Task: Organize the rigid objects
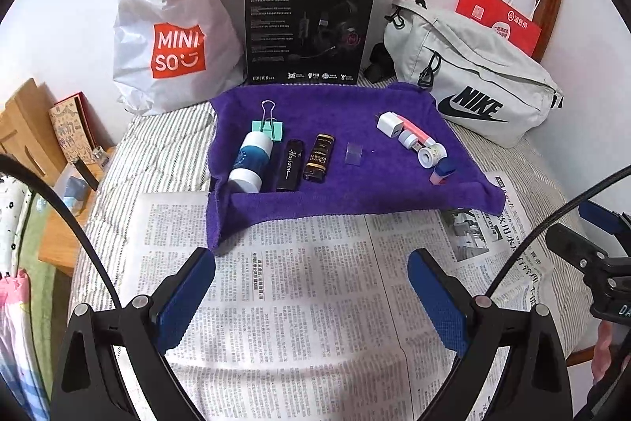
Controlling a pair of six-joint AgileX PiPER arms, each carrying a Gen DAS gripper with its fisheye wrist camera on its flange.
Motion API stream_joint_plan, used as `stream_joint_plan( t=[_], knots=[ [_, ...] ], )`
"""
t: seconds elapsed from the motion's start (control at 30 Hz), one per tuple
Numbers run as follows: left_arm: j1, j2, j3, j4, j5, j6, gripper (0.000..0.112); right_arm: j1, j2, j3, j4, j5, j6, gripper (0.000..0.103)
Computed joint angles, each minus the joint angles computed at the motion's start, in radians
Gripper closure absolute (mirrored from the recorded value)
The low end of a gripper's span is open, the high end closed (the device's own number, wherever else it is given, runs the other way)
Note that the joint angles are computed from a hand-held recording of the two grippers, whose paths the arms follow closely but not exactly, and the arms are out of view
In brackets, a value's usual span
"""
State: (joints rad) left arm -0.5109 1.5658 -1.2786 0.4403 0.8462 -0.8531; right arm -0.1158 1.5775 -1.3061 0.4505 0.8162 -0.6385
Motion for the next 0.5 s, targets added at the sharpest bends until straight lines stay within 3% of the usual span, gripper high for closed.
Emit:
stream_joint_plan(
  t=[0.5],
  knots=[
    [-0.012, -0.007, -0.016, 0.001, 0.02, 0.002, 0.013, -0.014, -0.001, 0.002, -0.002, 0.0, 0.002, 0.0]
  ],
)
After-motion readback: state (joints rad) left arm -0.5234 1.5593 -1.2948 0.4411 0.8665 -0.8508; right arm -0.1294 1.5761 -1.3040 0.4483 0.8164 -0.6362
